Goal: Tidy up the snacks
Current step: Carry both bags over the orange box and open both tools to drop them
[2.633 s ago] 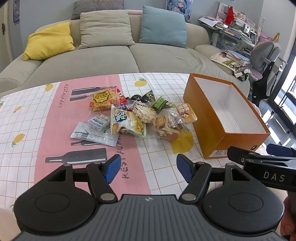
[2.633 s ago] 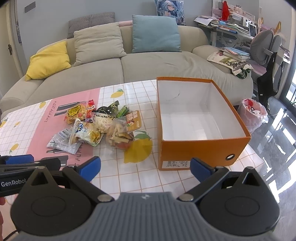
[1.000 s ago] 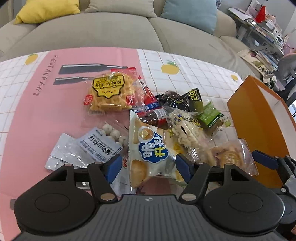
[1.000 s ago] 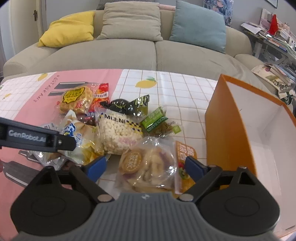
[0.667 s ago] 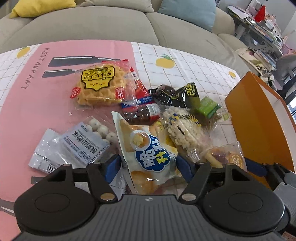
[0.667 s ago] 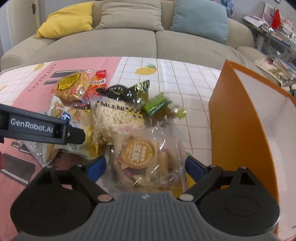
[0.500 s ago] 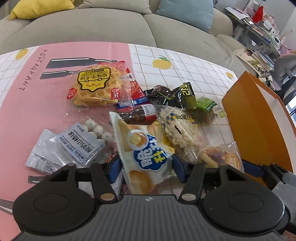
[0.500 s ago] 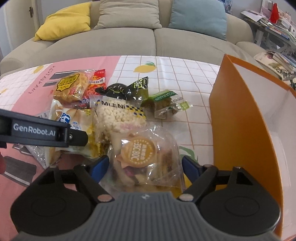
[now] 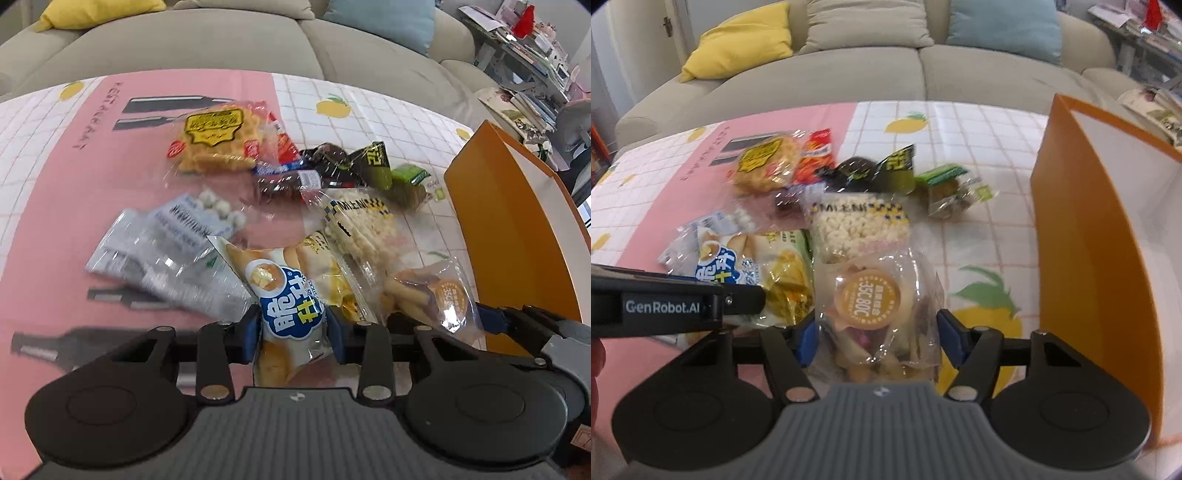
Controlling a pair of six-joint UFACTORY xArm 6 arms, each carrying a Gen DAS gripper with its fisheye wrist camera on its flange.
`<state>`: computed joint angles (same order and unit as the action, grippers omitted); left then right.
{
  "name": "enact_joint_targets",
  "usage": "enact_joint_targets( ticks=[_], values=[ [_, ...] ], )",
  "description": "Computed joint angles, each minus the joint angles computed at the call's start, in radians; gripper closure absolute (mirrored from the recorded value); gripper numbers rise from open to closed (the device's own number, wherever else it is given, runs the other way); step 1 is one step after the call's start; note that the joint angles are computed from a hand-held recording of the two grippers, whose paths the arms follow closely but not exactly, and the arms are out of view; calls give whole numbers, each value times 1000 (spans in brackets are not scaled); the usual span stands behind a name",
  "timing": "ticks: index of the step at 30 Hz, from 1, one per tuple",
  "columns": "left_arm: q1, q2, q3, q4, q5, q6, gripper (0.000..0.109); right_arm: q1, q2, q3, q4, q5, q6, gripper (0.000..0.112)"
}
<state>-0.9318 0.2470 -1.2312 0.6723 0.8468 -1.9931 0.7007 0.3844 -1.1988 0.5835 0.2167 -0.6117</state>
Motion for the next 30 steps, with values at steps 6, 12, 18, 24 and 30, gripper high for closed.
enact_joint_targets(
  ticks=[6, 12, 18, 24, 30],
  values=[
    [-54, -27, -18, -18, 89, -12, 67, 9, -79, 79, 76, 20, -75, 51],
    [-105, -47, -49, -35, 196, -7, 67, 6, -168, 145, 181, 38, -192, 51],
    [-152, -41, -109, -46, 279, 28, 67, -21, -280, 202, 287, 89, -288, 51],
    [-173, -21, -193, -32, 313, 95, 67, -65, -388, 251, 293, 140, -291, 51],
    [-153, 34, -321, -14, 294, 219, 67, -129, -447, 253, 221, 163, -255, 51]
  ],
)
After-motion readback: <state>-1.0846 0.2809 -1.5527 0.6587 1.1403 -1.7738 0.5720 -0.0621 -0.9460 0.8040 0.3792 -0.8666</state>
